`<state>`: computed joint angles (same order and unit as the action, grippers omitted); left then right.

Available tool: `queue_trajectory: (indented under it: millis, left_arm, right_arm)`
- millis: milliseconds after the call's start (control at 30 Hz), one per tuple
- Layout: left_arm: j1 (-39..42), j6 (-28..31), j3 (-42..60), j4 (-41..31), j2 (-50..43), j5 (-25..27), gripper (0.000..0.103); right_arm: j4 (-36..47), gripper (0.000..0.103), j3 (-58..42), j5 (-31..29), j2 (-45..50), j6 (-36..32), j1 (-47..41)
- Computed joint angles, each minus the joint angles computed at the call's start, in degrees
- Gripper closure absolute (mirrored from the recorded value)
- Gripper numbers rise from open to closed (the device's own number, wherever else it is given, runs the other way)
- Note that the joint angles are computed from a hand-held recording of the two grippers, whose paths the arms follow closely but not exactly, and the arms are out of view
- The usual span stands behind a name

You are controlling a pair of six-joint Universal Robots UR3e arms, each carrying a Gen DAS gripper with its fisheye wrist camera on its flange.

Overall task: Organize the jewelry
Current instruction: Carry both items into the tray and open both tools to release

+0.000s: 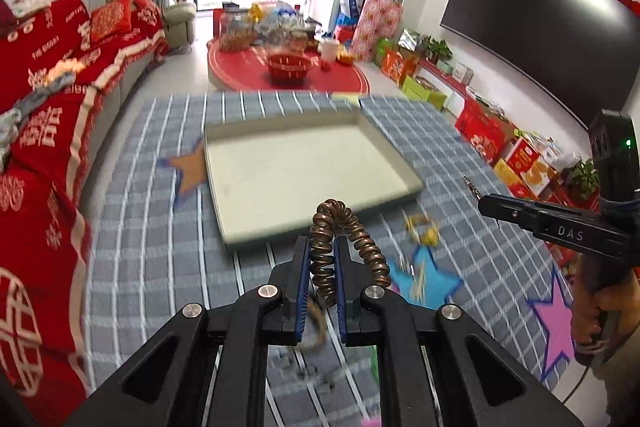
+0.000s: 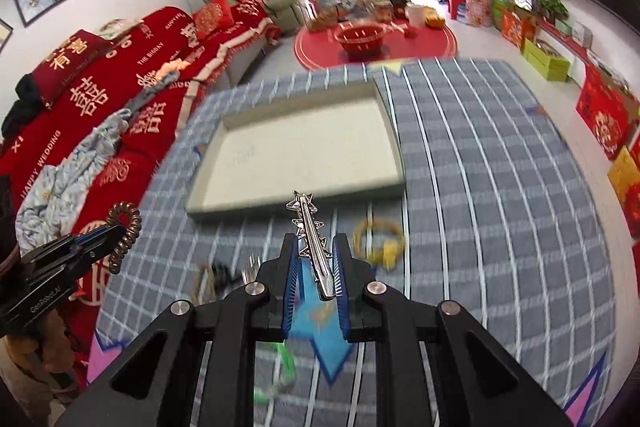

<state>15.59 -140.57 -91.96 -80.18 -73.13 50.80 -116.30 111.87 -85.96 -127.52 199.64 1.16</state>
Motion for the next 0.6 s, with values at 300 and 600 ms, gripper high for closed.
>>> queue_trajectory:
  millis: [300, 600]
  left_arm:
    - [-12.9, -18.2, 28.3, 12.0, -28.5, 7.8, 0.079]
    - [-21.4, -26.0, 48.7, 17.0, -52.5, 19.3, 0.078]
  right_arm:
    - [-1.3, 0.084, -23.2, 4.3, 23.2, -7.4, -6.4]
    - [-10.4, 0.084, -29.1, 4.5, 42.3, -6.2, -7.2]
